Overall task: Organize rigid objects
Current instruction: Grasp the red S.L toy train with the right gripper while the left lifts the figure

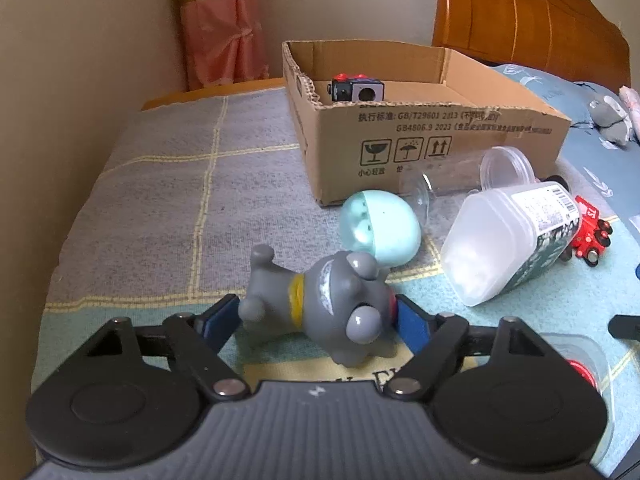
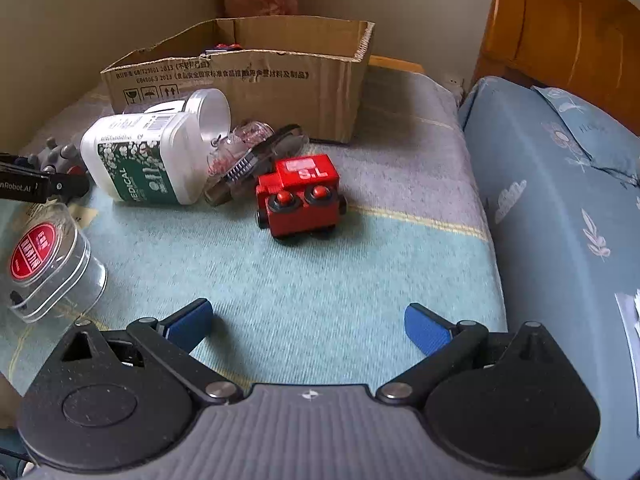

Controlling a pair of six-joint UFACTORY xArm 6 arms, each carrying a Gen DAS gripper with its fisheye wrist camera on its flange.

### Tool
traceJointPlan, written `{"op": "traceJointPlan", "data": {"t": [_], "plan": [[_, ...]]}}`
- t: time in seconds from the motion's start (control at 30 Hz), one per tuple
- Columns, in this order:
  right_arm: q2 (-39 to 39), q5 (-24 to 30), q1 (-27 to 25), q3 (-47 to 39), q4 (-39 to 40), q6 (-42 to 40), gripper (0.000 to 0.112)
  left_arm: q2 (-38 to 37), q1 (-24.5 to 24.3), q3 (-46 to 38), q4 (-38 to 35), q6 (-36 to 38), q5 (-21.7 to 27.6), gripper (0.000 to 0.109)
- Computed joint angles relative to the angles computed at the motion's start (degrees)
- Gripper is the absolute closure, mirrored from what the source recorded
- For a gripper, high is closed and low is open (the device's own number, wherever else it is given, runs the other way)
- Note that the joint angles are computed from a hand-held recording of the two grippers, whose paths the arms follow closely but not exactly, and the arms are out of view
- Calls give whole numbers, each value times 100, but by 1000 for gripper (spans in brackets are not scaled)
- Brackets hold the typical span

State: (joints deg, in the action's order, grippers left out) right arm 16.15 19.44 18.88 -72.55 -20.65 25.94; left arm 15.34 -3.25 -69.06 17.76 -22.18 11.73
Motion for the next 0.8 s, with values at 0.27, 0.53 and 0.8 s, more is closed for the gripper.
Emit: {"op": "traceJointPlan", "data": {"t": [0.27, 0.53, 0.8], "plan": [[518, 193, -35, -738, 988, -1339, 9, 41, -7, -86, -4, -54, 94, 27], [1023, 450, -71, -1502, 1570, -2158, 9, 57, -5, -127, 58, -146, 146, 27], [1197, 457, -78, -1822, 1707, -2385, 44, 78, -6, -153, 44, -135, 160, 27]]}}
